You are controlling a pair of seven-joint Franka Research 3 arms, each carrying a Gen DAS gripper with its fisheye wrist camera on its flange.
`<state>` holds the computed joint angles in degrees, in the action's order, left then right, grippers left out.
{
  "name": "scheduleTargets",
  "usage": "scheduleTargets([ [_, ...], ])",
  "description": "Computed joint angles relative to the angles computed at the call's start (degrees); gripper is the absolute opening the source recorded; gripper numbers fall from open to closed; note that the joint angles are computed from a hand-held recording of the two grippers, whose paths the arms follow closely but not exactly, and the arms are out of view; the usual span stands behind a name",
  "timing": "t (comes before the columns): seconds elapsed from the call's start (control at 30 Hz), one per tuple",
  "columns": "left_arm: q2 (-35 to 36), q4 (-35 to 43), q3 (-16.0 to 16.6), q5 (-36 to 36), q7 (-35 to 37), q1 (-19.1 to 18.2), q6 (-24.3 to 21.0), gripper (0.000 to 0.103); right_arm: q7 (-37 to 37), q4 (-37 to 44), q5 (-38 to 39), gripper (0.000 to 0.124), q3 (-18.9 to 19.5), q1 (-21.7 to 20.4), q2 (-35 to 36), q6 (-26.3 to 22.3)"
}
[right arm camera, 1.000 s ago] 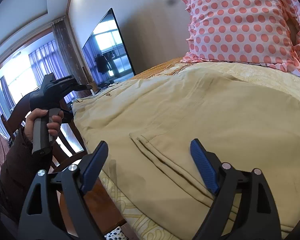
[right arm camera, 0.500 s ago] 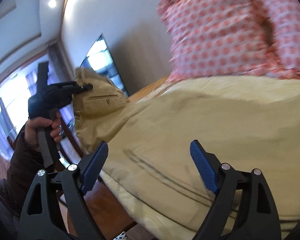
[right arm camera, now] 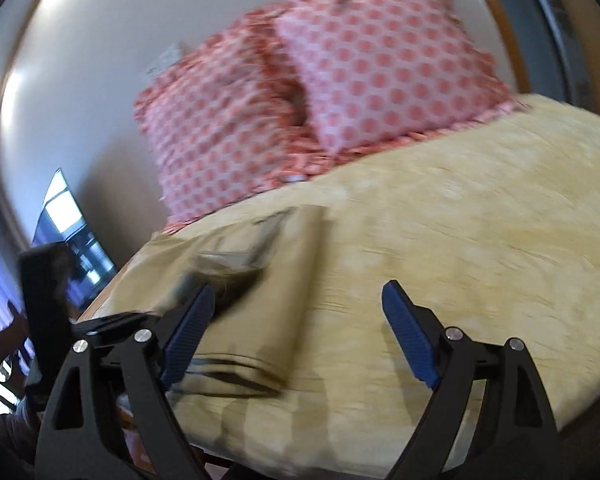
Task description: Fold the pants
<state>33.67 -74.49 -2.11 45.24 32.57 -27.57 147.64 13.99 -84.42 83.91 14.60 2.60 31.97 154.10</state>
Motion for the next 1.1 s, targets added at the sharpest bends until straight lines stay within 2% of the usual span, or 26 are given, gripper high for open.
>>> scheduleTargets([
  [0.07,-1.5,-0.7,0.8,0.4,-3.1,0.4,2.8,0.007,2.5,1.2,-1.0,0.085,-0.8,0.2,1.0,0.1],
  [0.1,-2.1,0.0,2.6,3.2,-6.1,-0.9,2.8,0.007,2.5,1.4,-0.8,0.085,-0.6,-0.1,1.2,0.2],
  [0.17,-2.4,1.2,3.3,6.5,-8.7,-2.0,3.6,0.007,-0.1,1.3,1.7,0.085,0.3,-0.9,1.1,0.9],
  [0.27,0.4,4.0,-0.1,4.3,-2.0,-1.1,3.7,0.007,-1.3,0.9,3.1,0.085,0.2,-0.9,0.7,1.4],
  [0.3,2.3,5.4,-1.4,2.6,2.0,-1.2,1.6,0.007,-1.3,0.9,3.1,0.085,0.1,-0.6,0.6,1.7],
  [0.4,4.5,5.7,-0.8,0.3,4.1,-2.2,-0.2,0.008,0.4,1.4,2.0,0.085,-0.5,-0.1,0.9,2.4],
  [0.47,2.9,2.7,0.7,1.6,1.6,-3.2,1.4,0.009,0.9,2.0,1.5,0.085,-0.3,-0.2,1.0,2.2],
  [0.5,2.1,1.7,0.5,1.4,1.6,-3.0,1.9,0.012,0.7,2.3,1.5,0.085,-0.1,-0.3,1.0,2.1],
  [0.57,-0.5,-1.8,-0.6,0.2,2.6,-1.9,3.8,0.025,-0.8,3.2,2.0,0.087,0.7,-0.8,0.9,0.8],
  [0.6,-3.1,-5.4,-1.6,-0.6,2.8,-0.9,5.6,0.053,-1.4,3.5,2.4,0.088,0.6,-0.8,0.7,0.1],
  [0.63,-5.1,-8.2,-1.5,-1.0,2.3,-0.6,7.7,0.086,-1.6,3.8,2.3,0.089,0.8,-0.9,0.6,-1.0],
  [0.67,-8.0,-11.9,-0.6,1.6,-1.3,-0.9,10.1,0.091,-1.8,4.5,1.8,0.089,0.9,-1.0,0.7,-2.8],
  [0.7,-11.6,-15.6,0.9,8.2,-8.9,-1.5,10.7,0.091,-1.0,5.4,0.0,0.091,0.9,-0.9,0.9,-5.6],
  [0.73,-13.3,-17.4,3.7,10.7,-12.5,-3.3,11.6,0.091,-0.2,6.1,-1.5,0.092,0.7,-0.5,1.2,-7.2],
  [0.8,-15.9,-19.1,6.1,16.9,-21.6,-3.9,7.4,0.091,2.7,9.2,-8.1,0.092,0.1,0.9,2.8,-12.6],
  [0.87,-16.4,-19.7,6.0,16.3,-25.2,-2.0,4.3,0.091,5.4,12.5,-14.3,0.092,-0.3,2.8,4.9,-15.9],
  [0.93,-15.9,-20.3,4.5,11.9,-25.4,1.4,4.4,0.091,8.8,15.4,-19.5,0.092,-0.6,4.6,6.9,-17.2],
  [1.03,-14.6,-21.3,0.7,4.4,-22.3,6.5,4.4,0.089,20.9,19.7,-31.2,0.092,-3.8,8.3,10.2,-18.5],
  [1.07,-14.9,-22.3,0.9,7.3,-23.6,6.0,4.3,0.088,22.6,19.2,-33.5,0.093,-4.3,8.6,10.6,-18.9],
  [1.1,-14.6,-21.7,-0.2,7.4,-22.0,6.3,2.5,0.088,20.3,16.6,-34.1,0.092,-2.8,7.5,9.3,-17.7],
])
